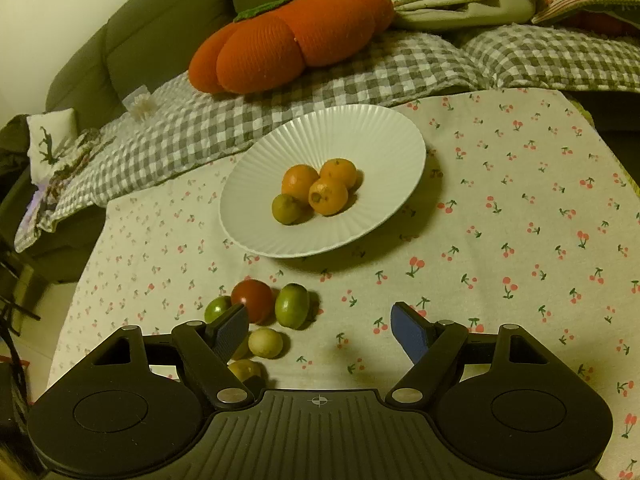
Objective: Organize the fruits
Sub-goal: 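Withdraw both open tools from the plate back toward the remaining fruit, then grasp another yellow-green fruit with the left tool while the right tool grasps a green lime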
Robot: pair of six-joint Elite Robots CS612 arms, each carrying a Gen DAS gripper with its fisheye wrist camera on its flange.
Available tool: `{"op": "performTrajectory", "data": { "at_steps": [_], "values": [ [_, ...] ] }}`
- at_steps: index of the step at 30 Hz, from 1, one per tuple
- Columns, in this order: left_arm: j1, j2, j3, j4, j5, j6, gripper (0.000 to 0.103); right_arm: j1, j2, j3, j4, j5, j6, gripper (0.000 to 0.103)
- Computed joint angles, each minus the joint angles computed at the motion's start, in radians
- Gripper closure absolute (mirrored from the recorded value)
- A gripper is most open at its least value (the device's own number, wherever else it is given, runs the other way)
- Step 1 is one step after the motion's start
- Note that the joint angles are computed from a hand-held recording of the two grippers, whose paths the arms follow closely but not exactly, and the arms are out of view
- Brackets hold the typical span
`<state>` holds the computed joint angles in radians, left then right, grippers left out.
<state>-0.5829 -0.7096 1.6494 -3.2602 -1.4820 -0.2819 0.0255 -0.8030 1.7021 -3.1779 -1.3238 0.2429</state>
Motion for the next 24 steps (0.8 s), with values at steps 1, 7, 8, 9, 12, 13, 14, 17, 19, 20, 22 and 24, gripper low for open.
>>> {"op": "performTrajectory", "data": {
  "at_steps": [1, 7, 8, 9, 12, 13, 14, 17, 19, 20, 22, 24],
  "values": [
    [0.0, 0.0, 0.0, 0.0, 0.0, -0.001, 0.078, 0.001, 0.001, -0.001, 0.001, -0.001, -0.001, 0.023],
    [0.001, -0.006, 0.006, -0.007, -0.011, -0.003, 0.078, 0.004, 0.006, -0.007, 0.01, -0.011, -0.009, 0.023],
    [0.002, -0.008, 0.008, -0.008, -0.013, -0.008, 0.078, 0.005, 0.009, -0.01, 0.011, -0.013, -0.009, 0.023],
    [0.004, -0.011, 0.009, -0.008, -0.016, -0.015, 0.078, 0.005, 0.012, -0.013, 0.014, -0.013, -0.007, 0.023],
    [0.011, -0.023, 0.015, 0.002, -0.01, -0.047, 0.078, 0.006, 0.021, -0.026, 0.032, -0.001, 0.007, 0.023],
    [0.013, -0.025, 0.017, 0.001, -0.009, -0.057, 0.078, 0.005, 0.024, -0.03, 0.037, 0.009, 0.014, 0.024],
    [0.017, -0.027, 0.018, 0.001, -0.008, -0.066, 0.078, 0.002, 0.028, -0.034, 0.043, 0.024, 0.028, 0.024],
    [0.025, -0.032, 0.02, 0.0, 0.002, -0.091, 0.078, -0.007, 0.042, -0.046, 0.041, 0.075, 0.092, 0.024],
    [0.028, -0.033, 0.019, 0.001, 0.005, -0.104, 0.078, -0.009, 0.052, -0.056, 0.039, 0.093, 0.125, 0.024],
    [0.03, -0.033, 0.019, 0.002, 0.005, -0.108, 0.078, -0.008, 0.057, -0.062, 0.04, 0.093, 0.136, 0.026],
    [0.032, -0.034, 0.018, 0.005, 0.004, -0.116, 0.078, -0.003, 0.067, -0.072, 0.037, 0.078, 0.152, 0.036],
    [0.032, -0.034, 0.018, 0.004, 0.005, -0.118, 0.078, 0.002, 0.075, -0.081, 0.042, 0.06, 0.158, 0.047]
  ]
}}
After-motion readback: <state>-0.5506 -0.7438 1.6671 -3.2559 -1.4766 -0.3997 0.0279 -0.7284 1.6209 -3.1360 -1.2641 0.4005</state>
